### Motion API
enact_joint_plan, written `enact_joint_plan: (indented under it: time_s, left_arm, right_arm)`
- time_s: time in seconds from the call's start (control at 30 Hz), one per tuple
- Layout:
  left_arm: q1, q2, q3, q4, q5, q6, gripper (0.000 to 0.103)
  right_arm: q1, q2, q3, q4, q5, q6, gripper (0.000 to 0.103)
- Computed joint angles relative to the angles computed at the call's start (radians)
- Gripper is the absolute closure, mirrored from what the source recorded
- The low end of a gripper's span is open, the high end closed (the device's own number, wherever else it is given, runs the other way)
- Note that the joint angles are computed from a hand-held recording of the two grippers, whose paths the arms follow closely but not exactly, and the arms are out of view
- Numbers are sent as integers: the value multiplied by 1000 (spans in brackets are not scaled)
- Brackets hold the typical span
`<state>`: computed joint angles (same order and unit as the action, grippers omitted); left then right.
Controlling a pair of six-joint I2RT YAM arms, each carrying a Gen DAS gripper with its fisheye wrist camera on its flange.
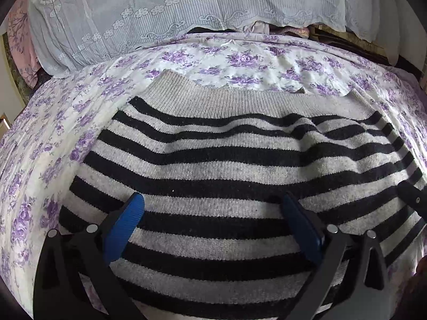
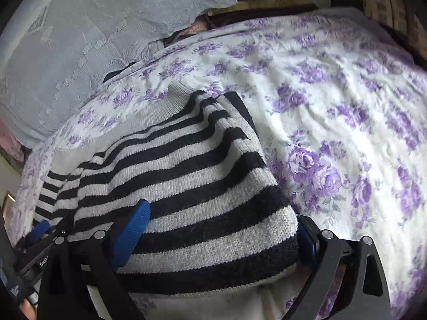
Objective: Fold small clothes
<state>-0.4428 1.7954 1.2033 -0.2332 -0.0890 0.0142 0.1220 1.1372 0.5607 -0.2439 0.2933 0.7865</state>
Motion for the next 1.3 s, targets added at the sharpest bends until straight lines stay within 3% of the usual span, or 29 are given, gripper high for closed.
enact_joint_plan:
  time_s: [0.23, 0.4, 0.5, 0.77, 0.93, 1.07, 1.3]
  left_arm:
    - [-16, -33, -31, 31, -35, 12, 4]
    - [-19, -60, -51, 60, -37, 15, 4]
    - [-20, -51, -44, 54, -44, 16, 4]
    - [-19, -41, -36, 45, -48, 19, 4]
    - [-1, 5, 5, 2, -8, 10, 4]
    - [27, 20, 26, -23, 58, -11, 4]
    - [33, 1, 49, -34, -3, -14, 4]
  right_arm:
    - [54, -75, -13, -21, 59, 42, 6]
    - [218, -168, -12, -5, 329, -21, 8]
    - [267, -134, 11, 28, 382, -105, 19]
    - [264, -68, 33, 29, 366, -135, 20]
    - [136, 100, 94, -2, 128, -137, 3]
    - [159, 106, 87, 8, 148, -138, 3]
    - [151, 78, 65, 27, 121, -144, 3]
